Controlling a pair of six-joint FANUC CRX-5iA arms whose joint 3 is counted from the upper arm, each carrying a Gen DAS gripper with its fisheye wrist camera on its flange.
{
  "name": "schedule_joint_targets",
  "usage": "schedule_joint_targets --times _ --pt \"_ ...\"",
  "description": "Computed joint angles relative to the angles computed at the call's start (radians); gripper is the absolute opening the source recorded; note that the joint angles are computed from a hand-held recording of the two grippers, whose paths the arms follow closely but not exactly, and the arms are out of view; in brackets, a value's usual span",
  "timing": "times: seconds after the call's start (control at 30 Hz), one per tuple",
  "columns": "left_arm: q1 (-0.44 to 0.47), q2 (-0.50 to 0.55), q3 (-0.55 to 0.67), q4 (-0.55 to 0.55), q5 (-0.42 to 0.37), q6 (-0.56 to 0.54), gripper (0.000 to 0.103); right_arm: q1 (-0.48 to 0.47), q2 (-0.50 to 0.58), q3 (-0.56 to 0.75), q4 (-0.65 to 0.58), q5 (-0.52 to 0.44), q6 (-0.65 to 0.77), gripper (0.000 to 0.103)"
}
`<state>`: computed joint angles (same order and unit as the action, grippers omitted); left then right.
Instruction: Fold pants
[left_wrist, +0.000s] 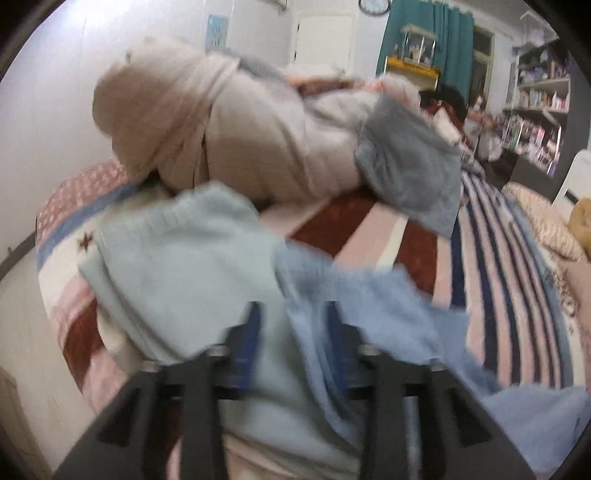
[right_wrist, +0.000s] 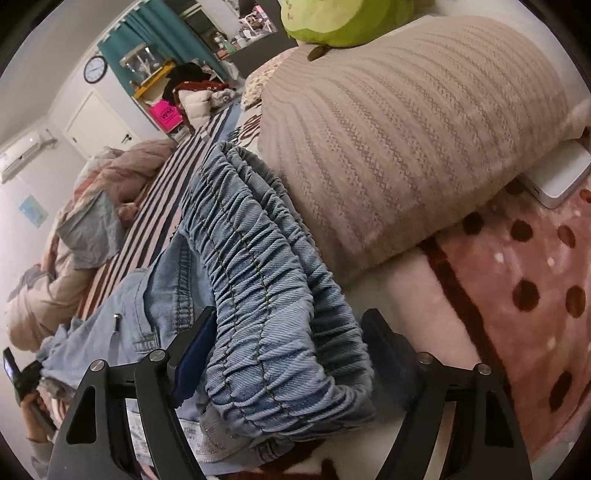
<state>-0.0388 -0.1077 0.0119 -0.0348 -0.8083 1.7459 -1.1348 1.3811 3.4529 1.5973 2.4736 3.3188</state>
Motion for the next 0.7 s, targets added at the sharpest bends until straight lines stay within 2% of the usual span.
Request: schedule_joint_targets --times 0.03,0.1,0.13,0.17,0.2,0.27,0.37,0.47,0.53,0.6,0.67,0.7 --pt "0.011 0.006 0.008 0.044 0.008 -0.048 0.055 0.0 0.001 0.001 0.001 0.004 0.005 0.074" --pt "0.022 0.026 0.034 0.134 0.023 -0.156 0.057 0.011 -0.003 -0.001 0.01 0.017 0.014 0.074" --pt "0.025 0.046 0.05 0.201 0.025 -0.244 0.066 0.009 -0.002 -0.001 0.009 0.016 0.014 0.074" --pt "0.023 0.08 0.083 0.261 -0.001 -0.326 0.071 0.006 -0.001 0.0 0.007 0.013 0.014 0.075" --pt "0.015 0.111 0.122 0.273 -0.035 -0.361 0.075 0.013 -0.002 -0.001 0.014 0.016 0.011 0.075" --pt "-0.017 0.199 0.239 0.247 -0.126 -0.404 0.075 0.024 -0.005 -0.003 0.024 0.02 0.006 0.075" --pt "-0.057 0.351 0.426 0.221 -0.309 -0.454 0.075 0.015 -0.005 -0.002 0.015 0.012 0.003 0.075" --pt "-0.094 0.487 0.608 0.135 -0.476 -0.429 0.075 0.028 -0.005 -0.002 0.024 0.017 0.006 0.075" --pt "-0.094 0.555 0.692 0.126 -0.574 -0.422 0.075 0.031 -0.002 -0.002 0.026 0.016 0.011 0.075" --pt "-0.088 0.577 0.712 0.136 -0.616 -0.429 0.075 0.034 0.001 -0.005 0.031 0.016 0.019 0.075" --pt "-0.084 0.565 0.687 0.14 -0.612 -0.439 0.072 0.039 0.003 -0.006 0.04 0.019 0.029 0.075" --pt "-0.079 0.549 0.662 0.15 -0.597 -0.446 0.063 0.043 0.005 -0.008 0.049 0.021 0.038 0.075"
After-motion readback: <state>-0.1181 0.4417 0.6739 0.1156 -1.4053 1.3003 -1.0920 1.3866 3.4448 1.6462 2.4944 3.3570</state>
